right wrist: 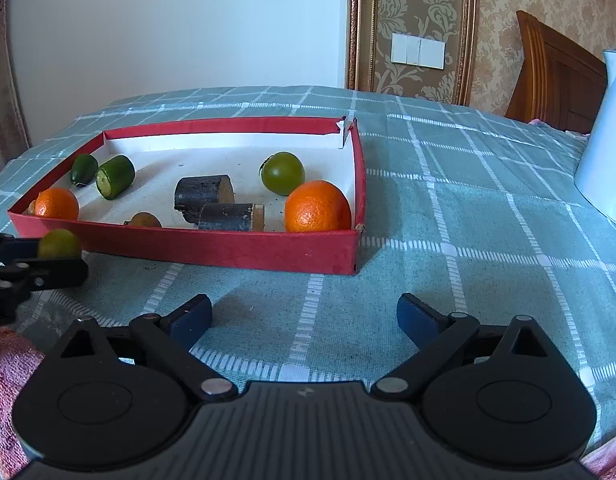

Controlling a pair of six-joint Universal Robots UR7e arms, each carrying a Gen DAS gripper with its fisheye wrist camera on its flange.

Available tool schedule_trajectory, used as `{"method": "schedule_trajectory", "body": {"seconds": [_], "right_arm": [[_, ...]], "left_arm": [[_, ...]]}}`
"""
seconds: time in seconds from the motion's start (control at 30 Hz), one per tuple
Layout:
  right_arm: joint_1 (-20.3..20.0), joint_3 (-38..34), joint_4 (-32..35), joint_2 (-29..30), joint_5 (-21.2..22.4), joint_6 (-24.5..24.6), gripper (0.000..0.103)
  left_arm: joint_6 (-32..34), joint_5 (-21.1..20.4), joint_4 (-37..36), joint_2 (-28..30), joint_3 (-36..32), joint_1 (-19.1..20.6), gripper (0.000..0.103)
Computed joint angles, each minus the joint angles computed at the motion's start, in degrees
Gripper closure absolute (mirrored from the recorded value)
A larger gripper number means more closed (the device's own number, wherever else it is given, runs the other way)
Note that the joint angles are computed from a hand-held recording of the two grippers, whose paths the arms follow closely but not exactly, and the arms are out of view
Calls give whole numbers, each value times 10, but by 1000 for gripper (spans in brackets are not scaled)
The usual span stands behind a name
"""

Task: Organize fruits
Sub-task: 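Carry the green tomato into the tray and open the left gripper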

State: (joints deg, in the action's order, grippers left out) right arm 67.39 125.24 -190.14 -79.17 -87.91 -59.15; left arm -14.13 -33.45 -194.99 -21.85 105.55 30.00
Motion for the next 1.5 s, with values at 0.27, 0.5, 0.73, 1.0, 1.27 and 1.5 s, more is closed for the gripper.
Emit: {"method": "schedule_trajectory", "body": {"seconds": [0.27, 0.5, 0.73, 1.0, 1.27, 1.5], "right_arm": [[0, 0, 1, 0, 0, 0, 2], [0, -1, 2, -1, 0, 0, 2], [0, -1, 2, -1, 0, 0, 2], [0, -1, 3, -1, -1, 1, 2], [0, -2, 4, -1, -1, 1, 2], [0, -2, 5, -1, -1, 1, 1]], "left_arm": [[54, 5, 6, 13, -74, 23, 72], [72, 5, 47, 42, -156, 62, 72], [87, 22, 68, 69, -214, 85, 72], [93, 43, 70, 86, -240, 95, 71], [99, 59, 57, 95, -246, 94, 70], [104, 65, 73, 99, -251, 91, 65]]}}
